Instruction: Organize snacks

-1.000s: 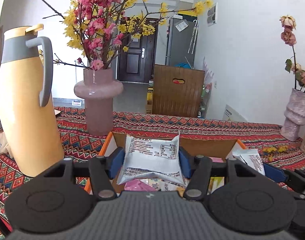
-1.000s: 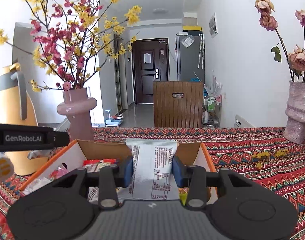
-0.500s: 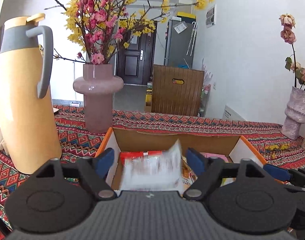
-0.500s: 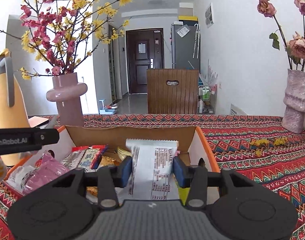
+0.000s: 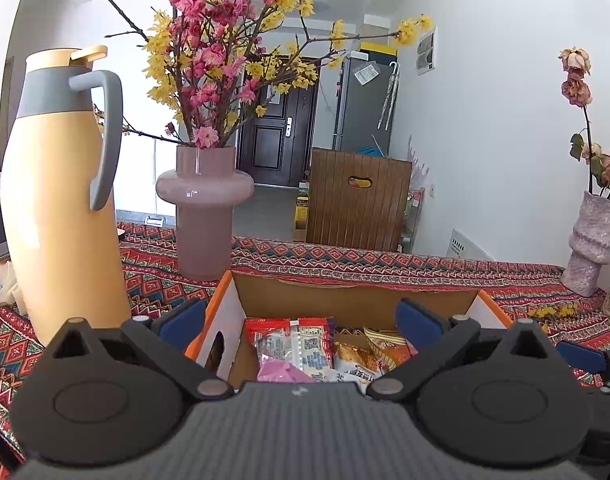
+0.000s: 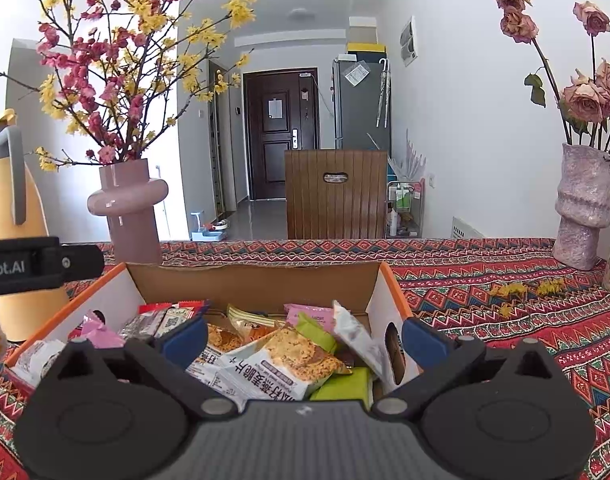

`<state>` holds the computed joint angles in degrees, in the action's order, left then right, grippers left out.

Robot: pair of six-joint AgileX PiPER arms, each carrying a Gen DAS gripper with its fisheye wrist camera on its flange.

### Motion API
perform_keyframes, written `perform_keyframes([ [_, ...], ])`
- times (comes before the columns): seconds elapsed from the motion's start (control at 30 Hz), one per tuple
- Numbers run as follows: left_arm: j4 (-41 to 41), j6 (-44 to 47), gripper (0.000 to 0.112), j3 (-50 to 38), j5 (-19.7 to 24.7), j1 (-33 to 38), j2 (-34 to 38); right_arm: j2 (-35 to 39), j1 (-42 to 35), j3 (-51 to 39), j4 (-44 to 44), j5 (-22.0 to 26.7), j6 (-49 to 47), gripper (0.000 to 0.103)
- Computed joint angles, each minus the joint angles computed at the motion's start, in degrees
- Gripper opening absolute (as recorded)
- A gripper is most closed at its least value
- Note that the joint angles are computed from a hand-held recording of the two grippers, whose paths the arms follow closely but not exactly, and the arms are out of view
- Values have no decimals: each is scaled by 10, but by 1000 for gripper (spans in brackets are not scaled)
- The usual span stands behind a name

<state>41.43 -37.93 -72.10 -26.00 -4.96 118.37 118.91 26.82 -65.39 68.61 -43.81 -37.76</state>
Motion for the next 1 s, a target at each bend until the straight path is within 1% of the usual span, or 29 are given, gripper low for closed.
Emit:
perform_keyframes([
  [0.2, -4, 2, 103, 26, -9, 4, -31, -26, 15, 17, 6, -17, -8, 103],
  [0.47, 36, -15, 103, 102, -45, 37, -100, -86, 59, 76, 20, -49, -14, 103],
  [0.57, 68, -32, 103, 132, -59, 56, -123, -109, 80, 104, 33, -56, -15, 103],
  [0.8, 197, -116, 103, 184, -72, 111, -161, -156, 137, 165, 83, -65, -20, 103],
  [1.0, 243, -115, 103, 227, -71, 144, -162, -170, 171, 198, 141, -48, -25, 103],
])
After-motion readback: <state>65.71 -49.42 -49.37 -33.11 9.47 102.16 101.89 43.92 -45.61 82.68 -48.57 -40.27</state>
